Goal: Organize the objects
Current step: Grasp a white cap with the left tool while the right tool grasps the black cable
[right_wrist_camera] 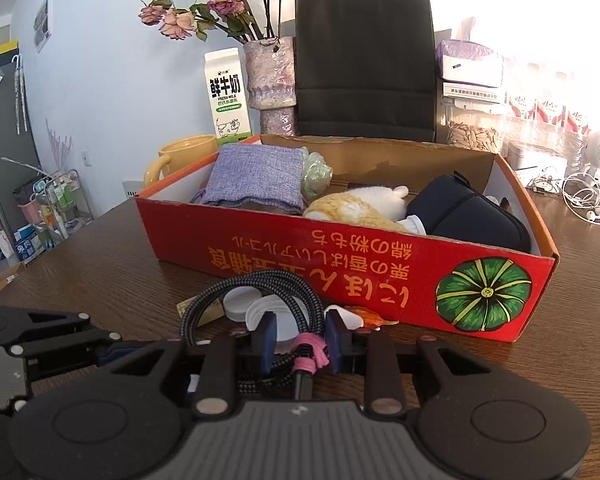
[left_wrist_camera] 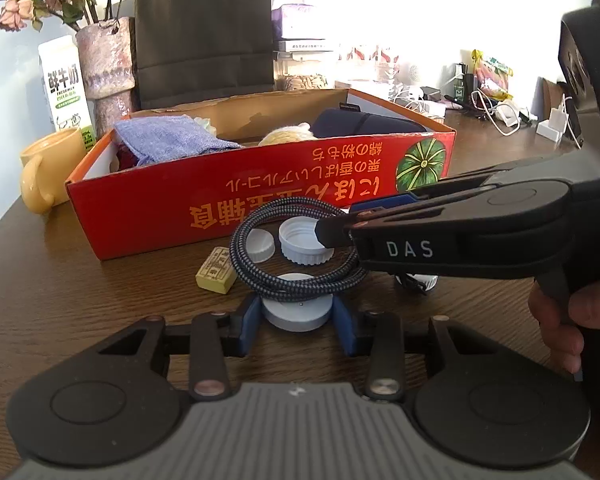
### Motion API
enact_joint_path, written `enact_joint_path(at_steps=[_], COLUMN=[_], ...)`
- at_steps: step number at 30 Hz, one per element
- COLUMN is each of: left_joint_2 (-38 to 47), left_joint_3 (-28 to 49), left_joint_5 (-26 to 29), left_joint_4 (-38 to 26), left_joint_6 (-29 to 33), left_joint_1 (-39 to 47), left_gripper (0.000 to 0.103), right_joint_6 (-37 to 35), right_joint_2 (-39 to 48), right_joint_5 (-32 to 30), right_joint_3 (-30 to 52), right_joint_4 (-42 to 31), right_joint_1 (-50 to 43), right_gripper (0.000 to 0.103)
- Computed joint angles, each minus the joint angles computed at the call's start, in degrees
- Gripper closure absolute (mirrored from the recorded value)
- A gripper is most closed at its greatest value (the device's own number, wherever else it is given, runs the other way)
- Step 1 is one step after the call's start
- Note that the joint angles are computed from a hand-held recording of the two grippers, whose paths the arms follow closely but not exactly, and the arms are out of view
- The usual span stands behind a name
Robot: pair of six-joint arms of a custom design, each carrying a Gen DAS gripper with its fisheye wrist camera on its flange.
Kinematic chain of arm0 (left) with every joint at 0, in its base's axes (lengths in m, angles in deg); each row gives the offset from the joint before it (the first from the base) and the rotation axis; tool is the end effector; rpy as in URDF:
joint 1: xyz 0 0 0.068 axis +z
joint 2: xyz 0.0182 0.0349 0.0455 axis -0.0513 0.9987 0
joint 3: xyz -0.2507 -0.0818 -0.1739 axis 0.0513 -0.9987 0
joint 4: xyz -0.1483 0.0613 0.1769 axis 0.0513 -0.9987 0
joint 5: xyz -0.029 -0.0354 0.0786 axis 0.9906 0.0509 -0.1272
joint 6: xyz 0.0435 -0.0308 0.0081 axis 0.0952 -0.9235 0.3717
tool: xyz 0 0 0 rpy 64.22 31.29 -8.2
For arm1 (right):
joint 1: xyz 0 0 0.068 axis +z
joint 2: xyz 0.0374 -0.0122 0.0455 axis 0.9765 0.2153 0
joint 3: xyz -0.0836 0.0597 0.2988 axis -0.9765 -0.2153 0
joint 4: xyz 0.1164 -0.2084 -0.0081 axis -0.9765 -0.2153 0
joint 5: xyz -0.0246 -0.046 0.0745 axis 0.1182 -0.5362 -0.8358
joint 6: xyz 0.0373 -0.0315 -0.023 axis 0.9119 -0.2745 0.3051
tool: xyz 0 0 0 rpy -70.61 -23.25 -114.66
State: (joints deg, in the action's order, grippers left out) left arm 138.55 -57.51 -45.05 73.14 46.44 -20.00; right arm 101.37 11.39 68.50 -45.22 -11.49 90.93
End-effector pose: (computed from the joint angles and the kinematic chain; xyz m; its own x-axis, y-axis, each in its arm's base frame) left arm 0.2518 -0.0917 0.1333 -0.3867 0.4528 -0.8034 0.7344 0.6781 0.0287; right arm 0.2086 0.0418 0.1640 -0.5499 0.1382 -0.8237 0.0944 0.9902 0.1031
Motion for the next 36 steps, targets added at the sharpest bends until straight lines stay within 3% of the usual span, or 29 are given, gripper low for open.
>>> enact_joint_path(at_steps=[5,7,8,20,30,33,34,36], left_joint_2=[0.5,0.8,0.8,-0.4,-2.2,-2.5,-2.6,-3.0], left_joint_3=[1.1,1.6,1.8,-0.6,-3.1,-3.2,-3.1,-3.0], left_joint_5=[-0.9,-0.4,0.4,5.4,10.3,12.0,12.7,13.9], left_joint_4=[-0.7,-1.1,-1.2,-0.3,0.9,1.3,1.2,0.9], left_joint_6=[-0.8,-0.7,-0.5,2.1,3.4,2.9,2.6,2.3], left_joint_1=[-0.4,-0.5,-0.3,3.8,13.8,16.4,17.2,18.6], left_gripper=[0.047,0.052,0.063,0.063,0.063,0.063,0.063,0.063], right_joint_6=[-0.1,-0.1,-0.1,-2.0,-1.8,-1.7,-1.7,-2.0], right_joint_2=[0.1,0.2,0.3,0.9,1.2,0.9,0.4,-0.1], right_joint_5=[-1.0,-0.1,0.2,4.7,5.9,6.6,6.1,6.0], right_joint_3=[-0.2,-0.1,-0.2,-1.2,-1.9,-3.5,-4.4,-6.1], right_joint_4=[0.1,0.2,0.3,2.1,3.4,6.4,8.1,11.5], right_joint_1=[0.2,0.7,0.9,4.4,5.1,5.6,5.5,6.1], right_gripper=[0.086,0.086,0.086,0.089,0.089,0.086,0.079,0.046])
